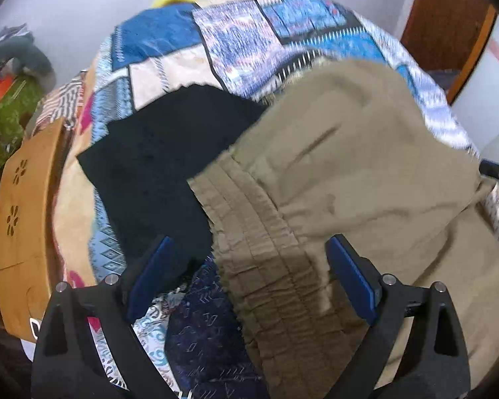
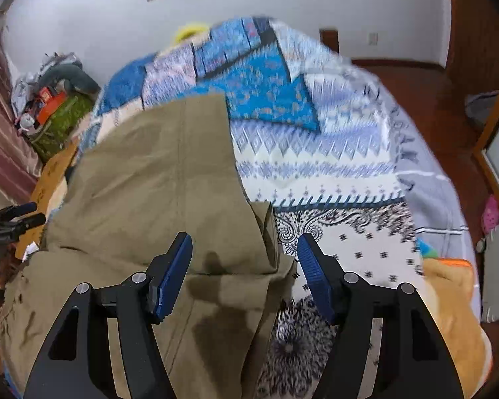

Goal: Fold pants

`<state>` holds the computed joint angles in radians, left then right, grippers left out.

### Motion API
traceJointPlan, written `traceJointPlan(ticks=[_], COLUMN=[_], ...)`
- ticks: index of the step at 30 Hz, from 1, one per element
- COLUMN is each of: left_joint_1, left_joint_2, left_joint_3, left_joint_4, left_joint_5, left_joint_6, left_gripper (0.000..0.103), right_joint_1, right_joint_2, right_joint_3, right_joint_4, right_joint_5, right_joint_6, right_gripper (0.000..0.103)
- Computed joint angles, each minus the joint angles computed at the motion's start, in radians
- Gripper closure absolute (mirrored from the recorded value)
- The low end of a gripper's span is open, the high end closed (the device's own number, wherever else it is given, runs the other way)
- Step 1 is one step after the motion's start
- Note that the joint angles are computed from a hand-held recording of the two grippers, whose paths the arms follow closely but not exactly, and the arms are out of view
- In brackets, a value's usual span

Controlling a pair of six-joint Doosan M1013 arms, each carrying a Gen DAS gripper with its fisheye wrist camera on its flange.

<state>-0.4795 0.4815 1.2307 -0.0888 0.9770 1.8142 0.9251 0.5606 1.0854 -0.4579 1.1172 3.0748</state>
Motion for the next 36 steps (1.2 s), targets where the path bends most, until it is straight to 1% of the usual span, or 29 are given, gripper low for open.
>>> traceJointPlan(ticks=[3, 4, 6, 7, 8, 9, 10, 11, 13, 16, 17, 21, 23, 26, 28, 30, 31, 32, 33, 34, 35, 36], left_joint_1=[-0.001, 0.002, 0.008, 0.008, 0.005, -0.004, -0.009, -0.013, -0.017, -0.025, -0.024, -0.002, 0.004, 0.006, 0.008, 0.010, 0.011, 0.013, 0.014, 0.016, 0.017, 0.018], left_joint_2=[0.000, 0.001, 0.005, 0.005, 0.002, -0.008, -0.017, -0.023, -0.024, -0.027, -0.026, -0.014, -0.018, -0.041, -0.047, -0.038, -0.034, -0.024, -0.015, -0.004, 0.009, 0.024], left_joint_3=[0.023, 0.023, 0.018, 0.019, 0.024, 0.041, 0.057, 0.066, 0.070, 0.081, 0.081, 0.051, 0.041, 0.050, 0.043, 0.019, 0.011, -0.006, -0.021, -0.035, -0.052, -0.072], left_joint_4=[0.005, -0.005, -0.027, -0.019, 0.004, 0.068, 0.106, 0.128, 0.157, 0.218, 0.219, 0.122, 0.086, 0.102, 0.117, 0.124, 0.122, 0.120, 0.120, 0.116, 0.114, 0.110], left_joint_5=[-0.026, -0.026, -0.018, -0.026, -0.041, -0.082, -0.116, -0.133, -0.139, -0.165, -0.165, -0.114, -0.103, -0.157, -0.179, -0.170, -0.165, -0.155, -0.144, -0.133, -0.118, -0.097], left_joint_6=[-0.005, -0.005, -0.001, -0.007, -0.021, -0.058, -0.076, -0.084, -0.102, -0.135, -0.135, -0.093, -0.089, -0.090, -0.082, -0.082, -0.081, -0.082, -0.085, -0.087, -0.090, -0.092], left_gripper=[0.002, 0.001, 0.001, 0.001, 0.001, 0.001, 0.001, 0.001, 0.001, 0.001, 0.001, 0.002, 0.003, 0.003, 0.003, 0.003, 0.003, 0.003, 0.003, 0.003, 0.003, 0.003], right_joint_1=[-0.016, -0.017, -0.014, -0.012, -0.010, -0.006, -0.004, -0.002, 0.000, 0.004, 0.003, -0.005, -0.008, -0.005, -0.003, 0.002, 0.004, 0.007, 0.010, 0.010, 0.010, 0.008], right_joint_2=[-0.001, 0.006, 0.011, 0.012, 0.021, 0.028, 0.035, 0.036, 0.047, 0.071, 0.076, 0.077, 0.075, 0.074, 0.062, 0.045, 0.040, 0.040, 0.043, 0.045, 0.051, 0.059], right_joint_3=[0.030, 0.025, 0.024, 0.025, 0.009, -0.006, -0.019, -0.017, -0.025, -0.061, -0.070, -0.078, -0.090, -0.115, -0.115, -0.105, -0.106, -0.113, -0.129, -0.138, -0.154, -0.172], right_joint_4=[0.067, 0.073, 0.058, 0.049, 0.042, 0.032, 0.028, 0.020, 0.022, 0.013, 0.015, 0.047, 0.061, 0.054, 0.036, -0.002, -0.024, -0.043, -0.071, -0.091, -0.108, -0.135], right_joint_5=[-0.086, -0.083, -0.091, -0.100, -0.068, -0.034, -0.008, -0.008, 0.012, 0.069, 0.082, 0.098, 0.114, 0.154, 0.152, 0.128, 0.125, 0.130, 0.142, 0.147, 0.156, 0.168], right_joint_6=[-0.008, -0.025, -0.045, -0.051, -0.062, -0.070, -0.086, -0.089, -0.112, -0.151, -0.150, -0.181, -0.210, -0.226, -0.215, -0.185, -0.175, -0.171, -0.173, -0.177, -0.179, -0.177], right_gripper=[0.041, 0.041, 0.046, 0.056, 0.066, 0.071, 0.081, 0.082, 0.086, 0.089, 0.089, 0.089, 0.088, 0.086, 0.083, 0.074, 0.065, 0.056, 0.053, 0.046, 0.035, 0.030])
